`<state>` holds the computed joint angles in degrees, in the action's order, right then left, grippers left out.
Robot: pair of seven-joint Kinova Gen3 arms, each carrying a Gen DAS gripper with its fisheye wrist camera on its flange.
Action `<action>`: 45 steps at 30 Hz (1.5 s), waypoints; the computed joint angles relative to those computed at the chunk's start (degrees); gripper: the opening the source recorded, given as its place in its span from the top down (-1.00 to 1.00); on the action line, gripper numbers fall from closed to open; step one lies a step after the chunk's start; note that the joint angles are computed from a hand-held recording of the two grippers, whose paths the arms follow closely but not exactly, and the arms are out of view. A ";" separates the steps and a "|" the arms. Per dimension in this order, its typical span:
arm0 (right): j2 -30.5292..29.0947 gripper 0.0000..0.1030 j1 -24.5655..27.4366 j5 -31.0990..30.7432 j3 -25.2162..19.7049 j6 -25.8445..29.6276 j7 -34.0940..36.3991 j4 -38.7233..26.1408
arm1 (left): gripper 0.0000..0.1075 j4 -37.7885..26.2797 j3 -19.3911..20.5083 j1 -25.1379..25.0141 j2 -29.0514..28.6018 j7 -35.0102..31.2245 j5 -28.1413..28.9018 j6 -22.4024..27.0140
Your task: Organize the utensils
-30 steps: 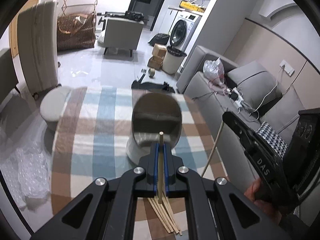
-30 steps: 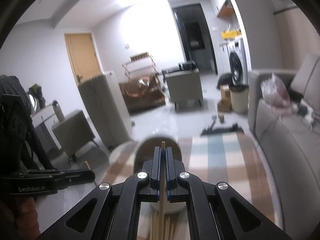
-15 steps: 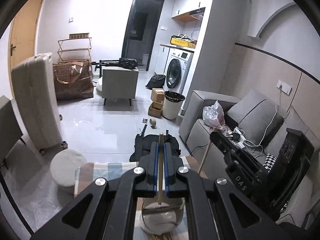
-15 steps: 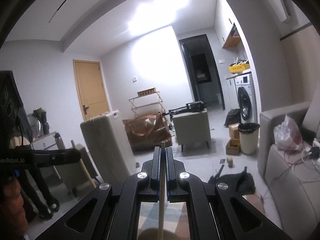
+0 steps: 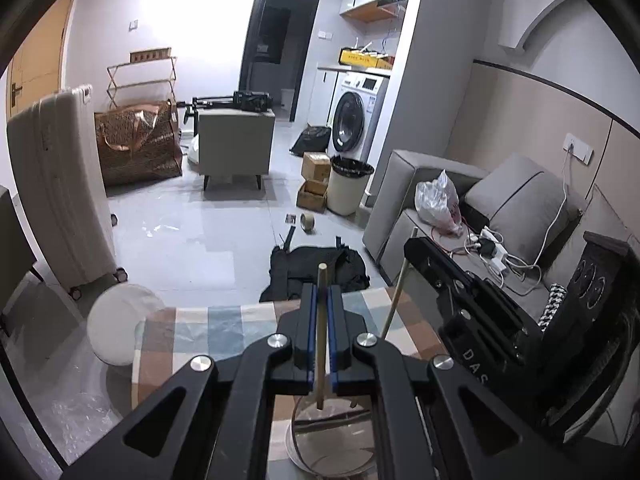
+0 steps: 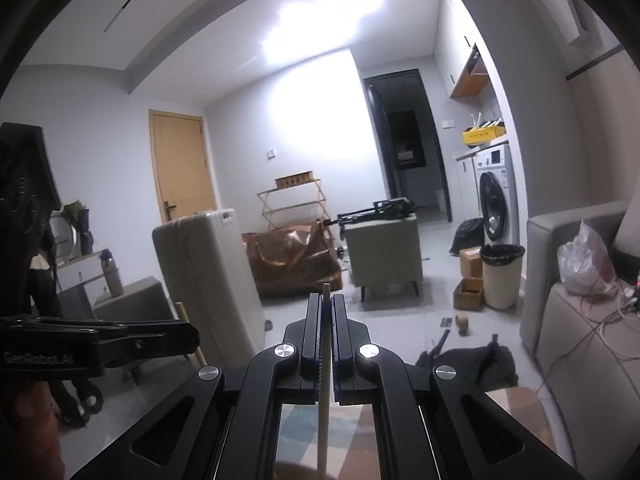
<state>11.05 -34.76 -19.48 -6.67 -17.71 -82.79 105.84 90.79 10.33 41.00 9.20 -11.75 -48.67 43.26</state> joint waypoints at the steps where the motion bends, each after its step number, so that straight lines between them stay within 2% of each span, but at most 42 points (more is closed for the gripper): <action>1: 0.02 0.94 0.06 2.20 0.18 0.37 -1.91 0.22 | 0.99 0.40 -0.02 -0.36 -0.14 -0.67 1.12 -0.59; 3: 0.15 0.94 2.89 6.86 -2.40 2.16 -5.69 0.21 | 0.99 0.28 -2.86 1.02 -0.46 -3.96 5.40 -2.17; 5: 0.17 0.87 7.40 11.52 -6.99 4.58 -9.44 0.40 | 0.98 0.85 -3.58 0.15 -1.15 -6.82 10.06 -4.11; 7: -0.09 0.87 12.43 16.18 -11.90 6.69 -13.97 0.64 | 0.91 0.22 -0.77 -2.98 -1.38 -8.75 13.02 -3.87; 8: -0.07 0.80 15.09 18.51 -14.49 7.49 -16.30 0.72 | 0.80 0.34 1.74 -5.30 -1.77 -8.89 13.61 -3.93; 9: -0.29 0.77 17.74 20.83 -16.87 8.54 -18.63 0.78 | 0.73 0.41 4.39 -7.70 -1.93 -8.69 13.45 -3.83; 10: -1.06 0.70 20.40 22.50 -19.12 9.43 -20.96 1.38 | 0.56 0.34 7.05 -9.87 -2.19 -8.52 13.22 -3.32; 11: -1.41 0.56 23.05 24.09 -21.56 9.44 -23.29 1.88 | 0.36 0.54 9.70 -12.27 -2.45 -8.16 13.01 -3.47; 13: -2.84 0.26 28.36 27.32 -26.23 9.83 -27.95 3.19 | 0.20 -0.11 13.06 -13.93 -2.38 -4.87 10.54 -1.24; 15: -5.32 0.14 32.57 28.91 -29.23 10.00 -32.62 5.15 | 0.03 -0.03 12.54 -11.58 -2.64 -0.25 7.42 0.99; 17: -8.71 -0.15 33.13 29.66 -28.38 10.47 -37.28 7.63 | -0.19 0.66 9.78 -6.27 -3.93 4.41 5.01 4.82; 19: -12.55 -0.32 29.69 31.16 -23.83 11.00 -41.94 10.46 | -0.39 1.24 7.68 -0.96 -4.07 9.07 2.61 9.26; 22: -17.06 -0.37 21.88 34.54 -16.30 14.03 -48.93 13.59 | -0.49 1.33 4.21 7.00 -2.56 16.06 -0.04 15.90; 25: -20.00 -0.61 14.82 40.48 -10.67 16.91 -55.91 15.66 | -0.56 0.94 0.91 14.08 -0.54 22.96 -0.69 20.76; 27: -21.43 -0.62 9.60 44.96 -7.55 20.57 -60.56 16.58 | -0.58 0.24 2.07 15.25 1.28 25.54 -1.41 23.97; 33: -22.84 -0.77 -6.23 58.60 1.56 30.26 -73.74 17.21 | -0.67 -0.81 10.46 12.19 5.63 29.87 -2.48 30.69; 35: -22.95 -0.82 -11.51 61.75 5.01 32.68 -76.70 17.46 | -0.74 -0.59 11.69 12.00 6.35 30.64 -2.89 32.28; 39: -23.00 -0.87 -22.12 65.05 12.07 37.83 -80.04 17.69 | -0.75 -0.73 10.78 11.83 6.73 29.30 -1.11 31.74; 43: -22.94 -0.88 -32.74 63.94 20.56 42.24 -79.36 17.75 | -0.76 -1.12 4.11 15.78 7.05 26.78 2.67 28.77; 45: -22.78 -0.90 -37.91 61.82 25.60 43.34 -76.87 17.46 | -0.76 -0.98 2.67 17.13 7.22 25.87 3.10 28.11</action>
